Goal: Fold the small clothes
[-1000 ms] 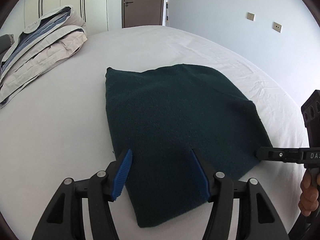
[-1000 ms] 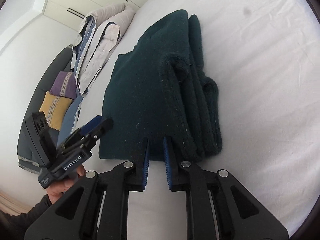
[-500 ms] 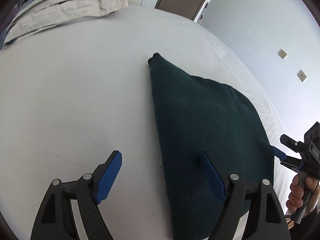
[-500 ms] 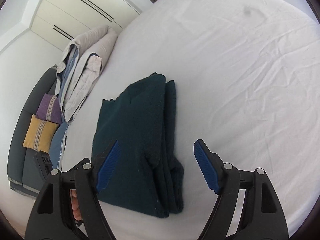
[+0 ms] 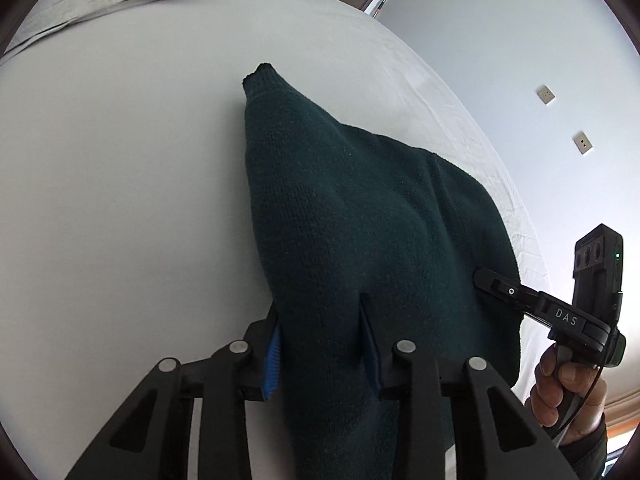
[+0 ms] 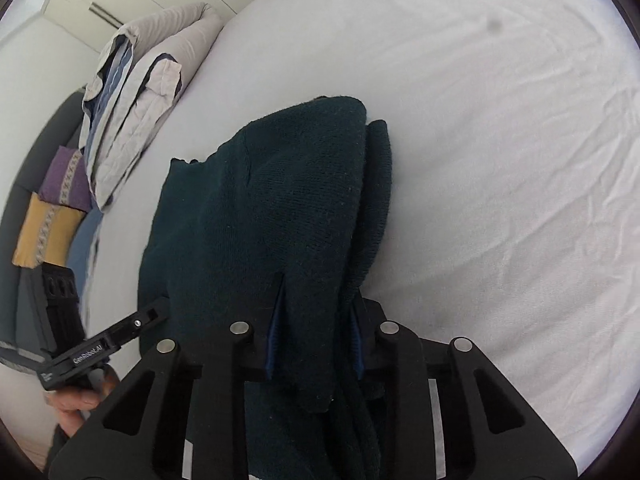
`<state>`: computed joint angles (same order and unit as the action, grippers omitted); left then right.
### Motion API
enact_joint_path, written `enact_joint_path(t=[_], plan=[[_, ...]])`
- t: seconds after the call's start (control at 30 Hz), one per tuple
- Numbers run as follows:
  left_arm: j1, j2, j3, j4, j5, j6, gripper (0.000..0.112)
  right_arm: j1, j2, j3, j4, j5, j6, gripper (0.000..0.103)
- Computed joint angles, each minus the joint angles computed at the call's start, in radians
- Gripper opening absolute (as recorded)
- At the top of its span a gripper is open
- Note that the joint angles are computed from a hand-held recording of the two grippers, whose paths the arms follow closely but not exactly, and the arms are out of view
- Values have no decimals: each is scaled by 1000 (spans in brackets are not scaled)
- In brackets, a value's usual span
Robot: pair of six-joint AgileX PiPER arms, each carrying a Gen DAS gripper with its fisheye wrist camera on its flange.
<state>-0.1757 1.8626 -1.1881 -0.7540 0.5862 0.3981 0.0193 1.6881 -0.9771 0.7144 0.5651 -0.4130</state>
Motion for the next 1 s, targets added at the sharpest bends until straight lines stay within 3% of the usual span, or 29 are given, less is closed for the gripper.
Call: enact_joint_path(t=[0.07, 0.2, 0.43, 0.53, 0.63, 0.7, 0.77, 0.9, 1.0], plan=[[3, -54, 34, 28, -2, -16, 34, 76, -91, 30, -165, -33, 149, 23], [7, -248, 169, 128, -28, -44, 34, 251, -256, 60, -450, -17, 460, 22], [180, -647, 407, 251, 108, 2, 34, 728, -426, 84, -901, 69, 1086, 22], [339, -806, 500, 223, 208, 134, 34, 980, -421, 70, -1085, 120, 1386, 22], [638, -927, 586, 122, 372, 399, 34, 1156, -397, 78, -1194, 118, 1615, 22], [818, -935, 633, 70, 451, 561, 34, 1231, -384, 108, -1245, 92, 1724, 22], [917, -881, 678, 38, 445, 669, 34, 1251, -335, 123, -1274, 38, 1787, 22], [1030, -725, 753, -24, 370, 840, 36, 1177, -224, 213, -1257, -164, 1882, 22], [1102, -661, 758, -77, 403, 951, 38, 1075, -247, 396, -1417, -445, 2151, 23]])
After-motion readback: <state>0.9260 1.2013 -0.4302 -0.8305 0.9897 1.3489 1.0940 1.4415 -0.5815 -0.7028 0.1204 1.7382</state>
